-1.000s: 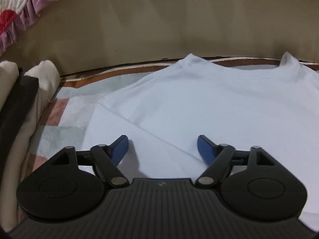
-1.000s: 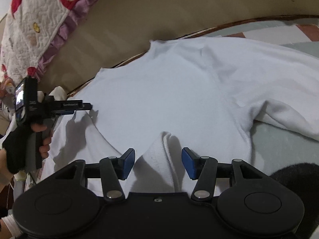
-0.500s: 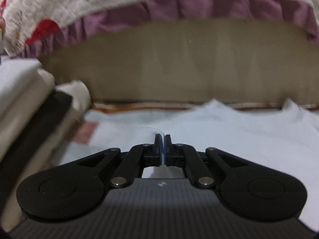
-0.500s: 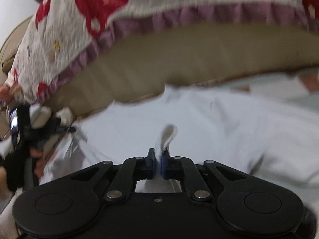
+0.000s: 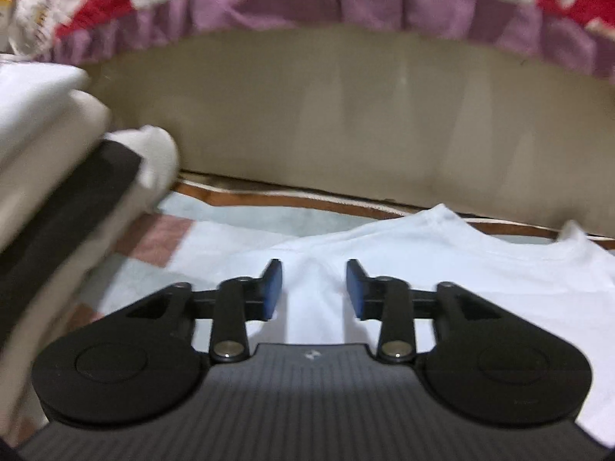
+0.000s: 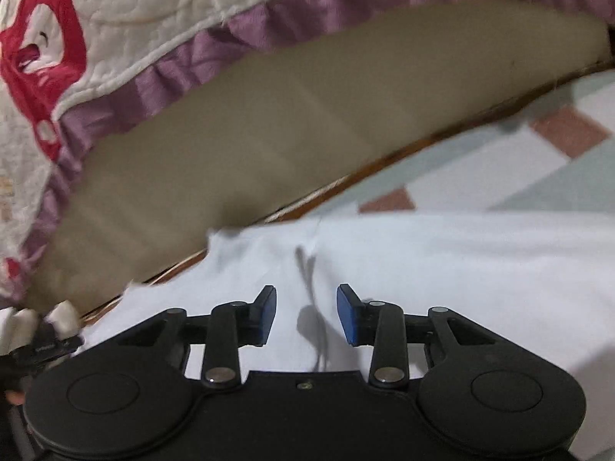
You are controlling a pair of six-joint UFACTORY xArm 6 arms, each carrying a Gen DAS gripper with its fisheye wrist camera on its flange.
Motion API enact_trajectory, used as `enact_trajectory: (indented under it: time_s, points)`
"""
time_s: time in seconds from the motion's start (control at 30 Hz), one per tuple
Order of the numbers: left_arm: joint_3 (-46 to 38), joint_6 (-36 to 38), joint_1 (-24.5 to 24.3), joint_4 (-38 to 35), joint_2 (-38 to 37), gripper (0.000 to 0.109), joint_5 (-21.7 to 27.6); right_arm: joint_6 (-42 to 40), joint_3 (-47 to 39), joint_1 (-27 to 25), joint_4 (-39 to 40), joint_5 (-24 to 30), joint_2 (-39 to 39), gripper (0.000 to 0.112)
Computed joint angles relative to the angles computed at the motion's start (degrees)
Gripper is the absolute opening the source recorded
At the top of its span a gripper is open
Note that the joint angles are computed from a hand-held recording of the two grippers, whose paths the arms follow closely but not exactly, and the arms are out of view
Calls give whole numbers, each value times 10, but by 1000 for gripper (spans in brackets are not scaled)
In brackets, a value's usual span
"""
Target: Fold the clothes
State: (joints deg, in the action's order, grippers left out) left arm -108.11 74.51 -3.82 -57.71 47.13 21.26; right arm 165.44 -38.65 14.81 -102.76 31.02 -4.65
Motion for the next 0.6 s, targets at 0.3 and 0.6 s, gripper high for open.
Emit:
enact_trajectory:
  time_s: [0.3,0.6]
  points:
    - [115,47,97,-11,-82,44,109,-68,-2,26,35,-51,1,42]
    - [162,221,89,-51,-92,25,98,-125,-32,63,92,16,45,56]
